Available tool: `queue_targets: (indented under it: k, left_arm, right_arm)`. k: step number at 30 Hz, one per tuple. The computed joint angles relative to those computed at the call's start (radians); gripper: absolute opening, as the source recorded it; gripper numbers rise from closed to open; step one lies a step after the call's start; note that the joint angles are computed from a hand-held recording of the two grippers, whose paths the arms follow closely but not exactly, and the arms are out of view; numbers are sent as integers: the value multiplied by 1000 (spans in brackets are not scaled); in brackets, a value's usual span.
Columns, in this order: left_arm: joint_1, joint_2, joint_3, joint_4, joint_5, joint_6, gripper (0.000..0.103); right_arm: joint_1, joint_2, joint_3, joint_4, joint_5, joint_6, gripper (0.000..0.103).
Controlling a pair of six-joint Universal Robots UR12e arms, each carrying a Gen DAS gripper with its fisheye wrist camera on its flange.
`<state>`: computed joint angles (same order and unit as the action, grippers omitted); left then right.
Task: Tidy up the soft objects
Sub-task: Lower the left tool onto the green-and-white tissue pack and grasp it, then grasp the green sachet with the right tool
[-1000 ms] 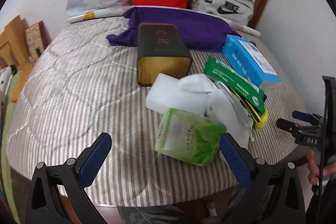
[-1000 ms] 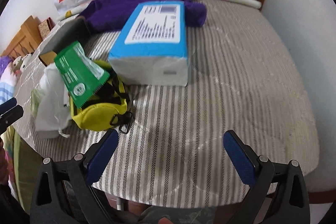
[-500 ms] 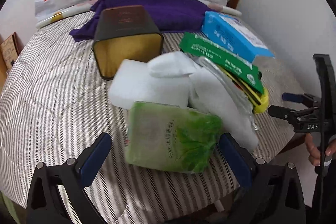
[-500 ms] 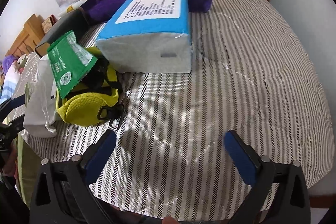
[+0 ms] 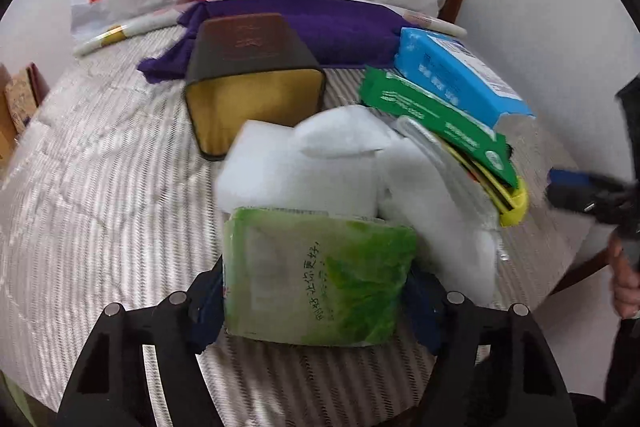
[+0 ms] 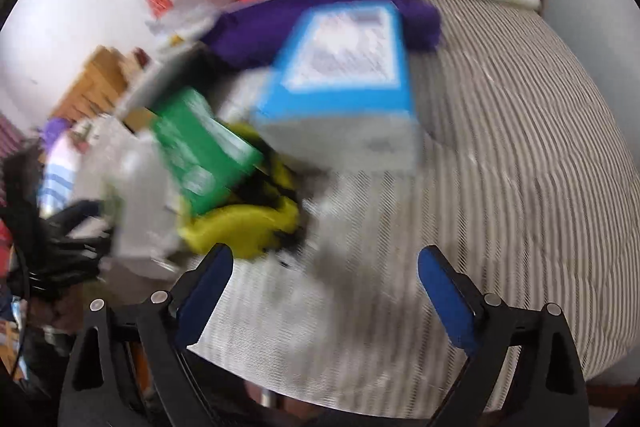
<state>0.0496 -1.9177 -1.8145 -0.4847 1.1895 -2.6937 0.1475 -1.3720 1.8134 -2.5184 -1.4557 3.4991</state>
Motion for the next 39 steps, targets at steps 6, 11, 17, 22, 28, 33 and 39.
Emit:
queue_targets:
  k: [6,11,17,22,28,33,39]
  left_arm:
    - [8,0,5,34,32,-21,72]
    - [23,-15,29,15,50,-77,72]
    - [43,-35,49,-15,18,-114,72]
    - [48,-40,51,-5,-5,-112,73]
    - [57,-44,51,2,-35,-112,73]
    - [56,-44,50,3,-34,-108,73]
    - [62,-43,56,-21,-46,-134,73]
  right_arm:
    - [32,33,-62,-100,-1,-121,94]
    - [45,94,-139,-92,27,-192,80]
    - [53,124,-174,-38,49,-287,76]
    - [50,152,-223,64,58,-343,76]
    - [66,173,-257,120,7,-417,60]
    - [68,174,-261,136,16,-439,47]
    - [53,148,-235,83,71,-392,43]
